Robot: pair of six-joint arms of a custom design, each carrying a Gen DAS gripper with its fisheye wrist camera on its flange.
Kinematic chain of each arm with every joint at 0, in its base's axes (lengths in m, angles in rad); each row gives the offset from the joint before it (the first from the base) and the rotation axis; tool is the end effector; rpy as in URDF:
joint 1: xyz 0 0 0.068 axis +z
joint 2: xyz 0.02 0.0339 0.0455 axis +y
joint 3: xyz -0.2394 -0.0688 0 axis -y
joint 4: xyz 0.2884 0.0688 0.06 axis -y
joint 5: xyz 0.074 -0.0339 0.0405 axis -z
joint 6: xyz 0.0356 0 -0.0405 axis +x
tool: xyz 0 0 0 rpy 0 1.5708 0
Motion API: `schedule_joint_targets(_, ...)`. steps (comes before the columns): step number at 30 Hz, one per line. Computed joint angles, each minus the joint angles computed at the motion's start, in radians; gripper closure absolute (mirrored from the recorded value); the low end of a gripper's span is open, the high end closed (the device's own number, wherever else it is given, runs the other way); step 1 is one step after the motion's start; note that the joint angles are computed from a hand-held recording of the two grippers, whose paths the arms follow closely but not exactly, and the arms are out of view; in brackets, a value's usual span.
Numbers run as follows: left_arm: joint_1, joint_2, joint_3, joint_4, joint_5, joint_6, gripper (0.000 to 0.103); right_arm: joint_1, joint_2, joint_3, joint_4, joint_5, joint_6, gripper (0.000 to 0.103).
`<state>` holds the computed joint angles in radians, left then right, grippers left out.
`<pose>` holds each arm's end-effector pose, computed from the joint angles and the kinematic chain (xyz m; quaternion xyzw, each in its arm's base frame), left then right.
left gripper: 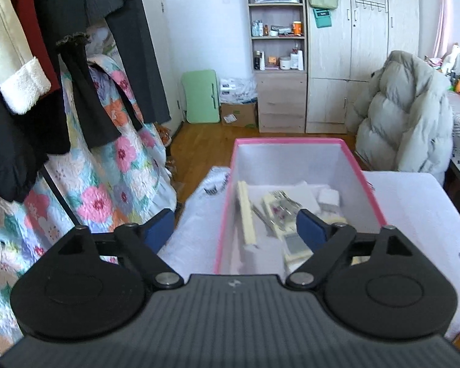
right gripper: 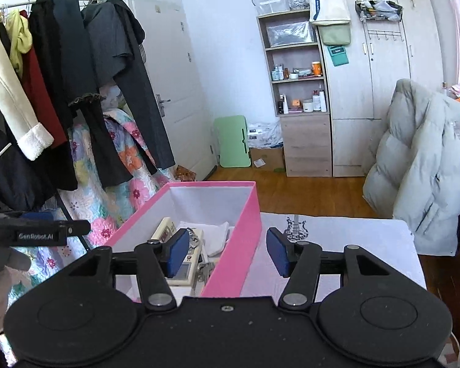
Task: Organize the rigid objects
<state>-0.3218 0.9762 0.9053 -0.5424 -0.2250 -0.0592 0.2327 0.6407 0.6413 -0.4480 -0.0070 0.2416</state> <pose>0.2555 -0.0768 0.2887 0.0642 0.8811 0.0112 0.4683 0.2094 0.0499 0.2694 0.0019 0.8463 0.1280 0.5170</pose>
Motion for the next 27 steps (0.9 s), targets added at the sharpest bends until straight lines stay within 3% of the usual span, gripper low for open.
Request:
schedule_joint_targets(6,-0.091,-0.102,-0.041,-0.102,-0.058,-0.1,0.0,0.02,-0.093,0.005,-0.125,0.063,0.039,0.033)
schedule_joint_targets(10,-0.148,-0.087,-0.027,-0.186,-0.123,-0.193,0.0,0.05,-0.131,0.007,-0.205,0.131,0.045,0.028)
schedule_joint_targets(12,-0.165,-0.073,-0.019,-0.225,-0.11,-0.208,0.0,0.075,-0.146,0.006,-0.236,0.167,0.047,0.022)
schedule_joint_targets(14,-0.182,-0.077,-0.027,-0.241,-0.12,-0.228,0.0,0.1,-0.181,-0.01,-0.251,0.195,0.044,0.005)
schedule_joint_targets(19,-0.236,-0.105,-0.05,-0.247,-0.165,-0.253,0.0,0.107,-0.22,-0.005,-0.328,0.218,0.078,0.002)
schedule_joint_targets(22,-0.288,-0.116,-0.051,-0.265,-0.235,-0.268,0.0,0.144,-0.209,0.014,-0.386,0.304,0.102,0.002)
schedule_joint_targets(27,-0.321,-0.161,-0.061,-0.287,-0.237,-0.289,0.0,0.151,-0.264,0.004,-0.422,0.325,0.097,0.002)
